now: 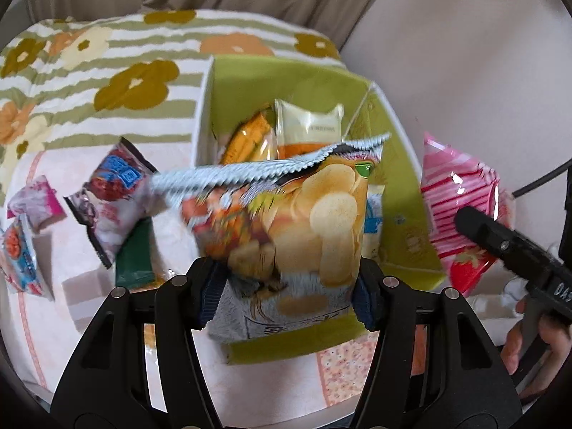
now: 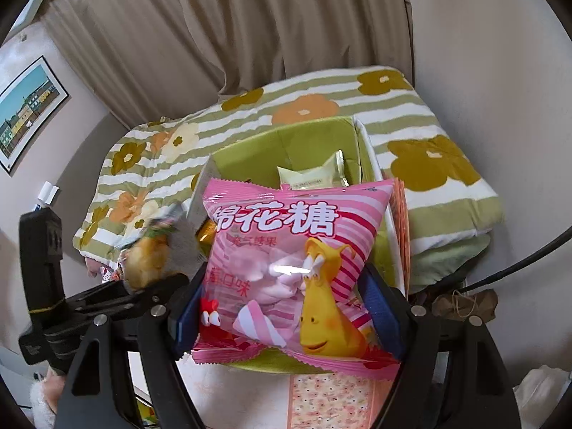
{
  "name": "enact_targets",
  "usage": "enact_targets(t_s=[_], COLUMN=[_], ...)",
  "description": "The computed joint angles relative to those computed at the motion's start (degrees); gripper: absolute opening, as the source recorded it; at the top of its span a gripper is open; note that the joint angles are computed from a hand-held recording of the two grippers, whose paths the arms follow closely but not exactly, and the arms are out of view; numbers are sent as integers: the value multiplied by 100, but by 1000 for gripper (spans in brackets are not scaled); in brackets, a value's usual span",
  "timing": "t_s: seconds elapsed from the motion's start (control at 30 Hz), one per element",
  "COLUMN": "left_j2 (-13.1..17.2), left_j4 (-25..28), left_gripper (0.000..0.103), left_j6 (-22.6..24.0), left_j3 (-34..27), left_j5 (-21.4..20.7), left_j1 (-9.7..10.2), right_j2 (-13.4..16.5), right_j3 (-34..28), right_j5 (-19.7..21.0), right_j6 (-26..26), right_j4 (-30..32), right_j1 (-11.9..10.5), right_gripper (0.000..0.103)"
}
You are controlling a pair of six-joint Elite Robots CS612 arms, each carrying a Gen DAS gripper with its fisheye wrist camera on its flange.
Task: Organize snacks
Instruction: 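Carry both bags over the box and open both tools to drop them in, then move both tools back toward the remaining snacks on the sheet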
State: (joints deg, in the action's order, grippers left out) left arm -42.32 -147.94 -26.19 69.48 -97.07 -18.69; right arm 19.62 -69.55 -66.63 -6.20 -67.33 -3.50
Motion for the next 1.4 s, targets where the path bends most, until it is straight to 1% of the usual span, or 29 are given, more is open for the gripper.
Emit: enact_targets(t_s=[0.07, 0.1, 0.17, 0.2, 0.23, 0.3, 0.4, 0.53, 0.77, 0.9, 0.93, 1.0, 1.03, 1.07, 1.17, 1.33, 1.4], left_j2=[59, 79, 107, 109, 99, 34, -56, -213, -393, -462, -462, -483, -491, -500, -536, -631, -687], left_j4=[160, 221, 333, 358, 334, 205, 147, -8, -301, -500, -539, -595, -607, -622, -652, -667, -612], left_gripper=[57, 59, 79, 97, 102, 102, 102, 102, 102, 102, 102, 102, 102, 102, 102, 102, 102], left_j6=[64, 75, 117, 143, 169, 239, 281, 323, 176, -12, -39, -101, -106, -106, -153, -322, -421], left_j3=[-90, -124, -183, -192, -174, -83, 10, 231, 542, 695, 710, 753, 765, 782, 860, 1046, 1123], left_j5=[1, 6, 31, 71, 126, 114, 161, 216, 470, 464, 461, 492, 492, 502, 551, 633, 744], left_j1=[-15, -20, -26, -30, -37, -39, -21, 18, 75, 109, 110, 109, 107, 102, 76, 31, 6], right_j2=[-7, -4, -1, 4, 1, -12, -5, 42, 75, 100, 117, 167, 210, 246, 324, 272, 270], right_j3=[51, 65, 100, 94, 91, 96, 93, 39, 65, 69, 49, -19, -75, -122, -242, -200, -212], right_j5=[-2, 2, 15, 13, 5, 22, 51, 4, 29, -5, -49, -8, 14, 24, 115, 276, 328], right_j6=[2, 24, 66, 85, 107, 134, 144, 40, -129, -255, -264, -329, -343, -342, -408, -632, -681], right_j4=[40, 52, 53, 59, 75, 83, 58, 40, -22, -115, -162, -242, -337, -427, -550, -171, -88], right_j1=[-10, -14, -27, -30, -24, -31, -45, -16, 40, 65, 74, 72, 66, 64, 38, 6, 3], right_gripper=[76, 76, 76, 76, 76, 76, 76, 76, 77, 79, 80, 90, 98, 102, 102, 102, 102])
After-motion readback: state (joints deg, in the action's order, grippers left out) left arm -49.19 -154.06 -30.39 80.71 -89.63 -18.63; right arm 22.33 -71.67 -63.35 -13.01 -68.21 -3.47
